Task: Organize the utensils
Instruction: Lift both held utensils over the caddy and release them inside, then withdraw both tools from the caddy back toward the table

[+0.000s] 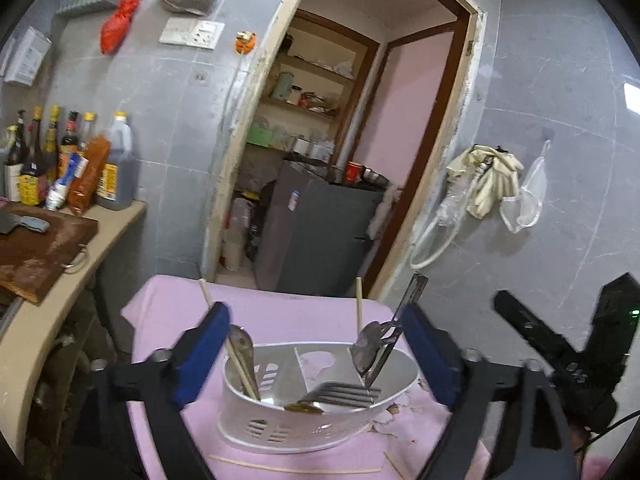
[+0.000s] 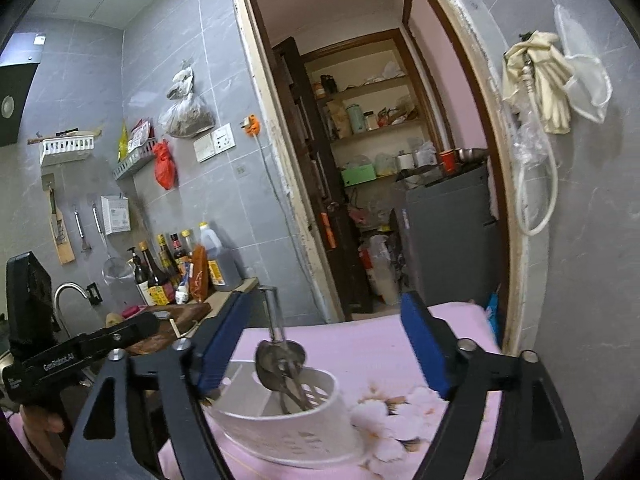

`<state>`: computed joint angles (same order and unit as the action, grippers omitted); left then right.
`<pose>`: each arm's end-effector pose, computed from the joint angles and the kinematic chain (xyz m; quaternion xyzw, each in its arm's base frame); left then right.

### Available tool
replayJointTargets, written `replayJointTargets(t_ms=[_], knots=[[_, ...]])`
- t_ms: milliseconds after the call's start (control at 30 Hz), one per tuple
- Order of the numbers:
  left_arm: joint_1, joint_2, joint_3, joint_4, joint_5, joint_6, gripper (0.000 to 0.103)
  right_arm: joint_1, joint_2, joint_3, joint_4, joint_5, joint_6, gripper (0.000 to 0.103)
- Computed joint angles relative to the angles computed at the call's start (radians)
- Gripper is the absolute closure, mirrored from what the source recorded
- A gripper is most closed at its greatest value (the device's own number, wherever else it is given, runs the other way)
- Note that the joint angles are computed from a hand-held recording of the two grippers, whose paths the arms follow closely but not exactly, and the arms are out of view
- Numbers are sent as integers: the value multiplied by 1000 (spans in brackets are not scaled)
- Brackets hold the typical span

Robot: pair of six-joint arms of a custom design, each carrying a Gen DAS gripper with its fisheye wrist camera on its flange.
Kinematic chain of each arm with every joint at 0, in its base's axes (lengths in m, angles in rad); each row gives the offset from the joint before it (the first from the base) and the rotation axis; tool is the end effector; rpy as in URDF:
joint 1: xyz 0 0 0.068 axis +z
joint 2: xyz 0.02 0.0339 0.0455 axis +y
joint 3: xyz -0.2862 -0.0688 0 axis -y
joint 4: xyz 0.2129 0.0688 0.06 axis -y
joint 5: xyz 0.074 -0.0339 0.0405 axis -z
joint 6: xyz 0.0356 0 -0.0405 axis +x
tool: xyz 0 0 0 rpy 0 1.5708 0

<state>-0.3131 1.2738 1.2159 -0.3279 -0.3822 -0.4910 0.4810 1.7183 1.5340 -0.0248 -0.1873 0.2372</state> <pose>0.2433 -0.0648 0.3945 -0.1780 0.8018 -0.0695 0.5662 0.3418 0.1858 0.3939 -0.1525 0.7607 0.2883 0.5612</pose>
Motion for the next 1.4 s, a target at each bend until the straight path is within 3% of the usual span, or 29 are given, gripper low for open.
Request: replayJointTargets(t_ms=[100, 300, 500, 867, 1167, 1267, 1400], knots=[[-72, -3, -9, 0, -106, -12, 2, -27, -42, -40, -3, -7, -14, 8], [-200, 28, 10, -69, -284, -60, 0, -85, -108, -100, -47, -25, -56, 2], [-297, 52, 1, -138, -375, -165, 0, -161, -148, -151, -111, -75, -113, 2], [-345, 126, -30, -256, -358, -384, 0, -241, -147, -298, -171, -136, -165, 2], [-309, 163, -79, -295, -313, -509, 0, -174, -99, -413, -102, -138, -157, 2], [-309, 160, -124, -286, -346, -569, 0, -142, -90, -445, -60, -121, -147, 2], [-293, 175, -150, -278, -342, -572, 0, -97, -72, -472, -25, -92, -146, 2]])
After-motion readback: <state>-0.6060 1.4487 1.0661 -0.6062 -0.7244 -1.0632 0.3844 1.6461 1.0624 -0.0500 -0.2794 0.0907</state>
